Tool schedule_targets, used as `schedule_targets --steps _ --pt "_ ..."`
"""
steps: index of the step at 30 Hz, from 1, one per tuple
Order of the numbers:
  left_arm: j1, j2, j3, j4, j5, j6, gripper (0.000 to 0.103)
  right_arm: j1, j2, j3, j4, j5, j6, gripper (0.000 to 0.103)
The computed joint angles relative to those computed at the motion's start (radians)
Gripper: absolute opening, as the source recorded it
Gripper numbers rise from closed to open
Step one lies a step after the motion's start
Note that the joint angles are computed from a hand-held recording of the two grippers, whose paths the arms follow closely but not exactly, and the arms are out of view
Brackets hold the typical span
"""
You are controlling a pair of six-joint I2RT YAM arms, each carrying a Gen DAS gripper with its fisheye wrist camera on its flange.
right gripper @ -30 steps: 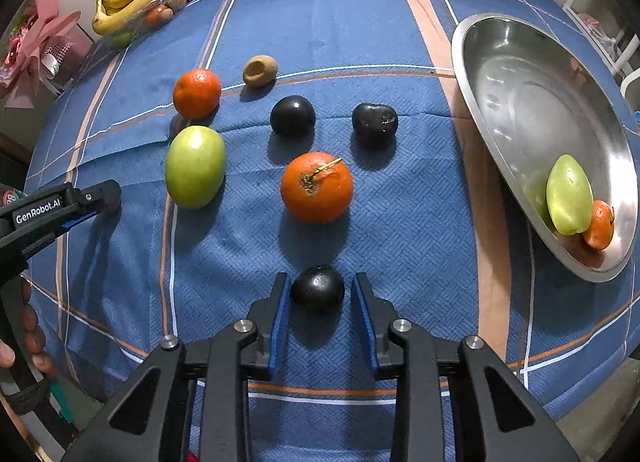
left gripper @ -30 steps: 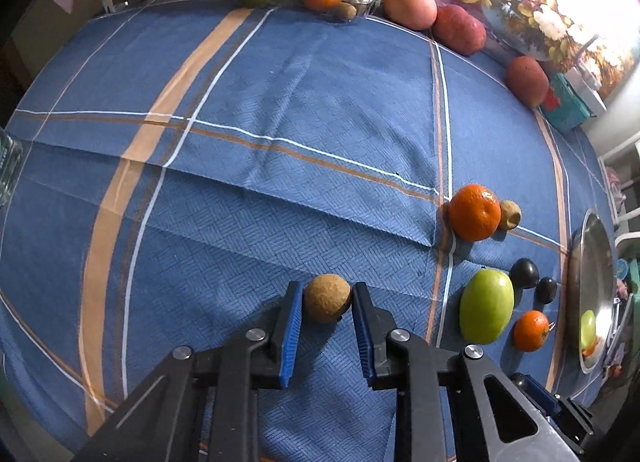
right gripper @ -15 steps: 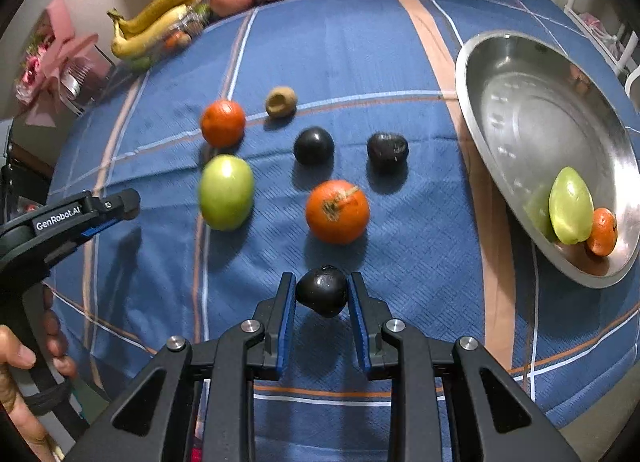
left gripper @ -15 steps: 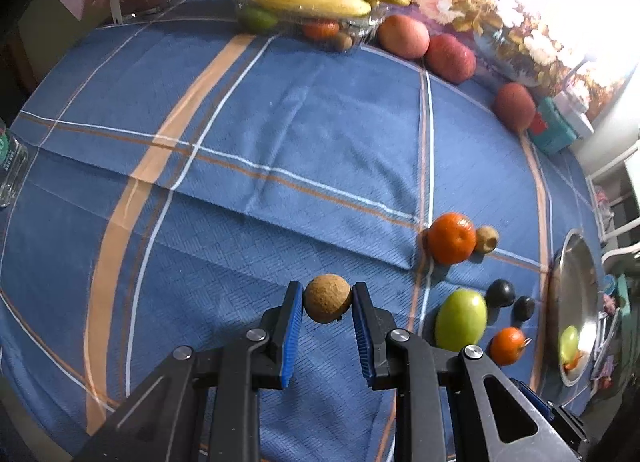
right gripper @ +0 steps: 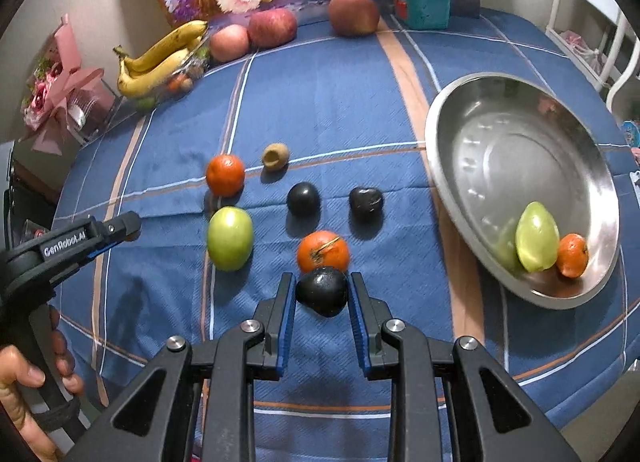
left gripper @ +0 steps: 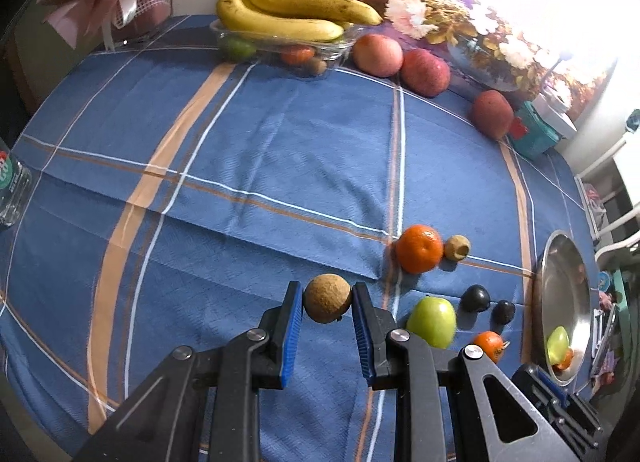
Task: Organize fruits
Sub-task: 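Carry the plum and brown fruit into the steel bowl and release both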
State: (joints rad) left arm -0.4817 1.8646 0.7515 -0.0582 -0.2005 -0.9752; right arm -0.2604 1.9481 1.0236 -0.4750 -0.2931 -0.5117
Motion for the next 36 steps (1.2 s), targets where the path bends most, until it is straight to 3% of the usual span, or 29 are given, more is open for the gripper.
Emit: schedule_targets --steps 13,17,25,36 --pt "-0.139 0.081 0.194 -0.046 -0.019 0.060 0.027 -0.125 0.054 0.126 0.030 0.014 0.089 0.027" --pt "-0.196 0.151 0.321 -0.093 -0.044 0.105 0.027 -0.163 0.069 0.157 0.056 0.014 0.121 0.027" --pt "-0.264 0.311 0.543 -0.099 -0.006 0.189 0.027 -0.228 0.134 0.268 0.083 0.025 0.202 0.027" --pt "-0.327 0.554 0.924 -0.194 -0.004 0.410 0.027 -0.242 0.241 0.384 0.092 0.062 0.255 0.027"
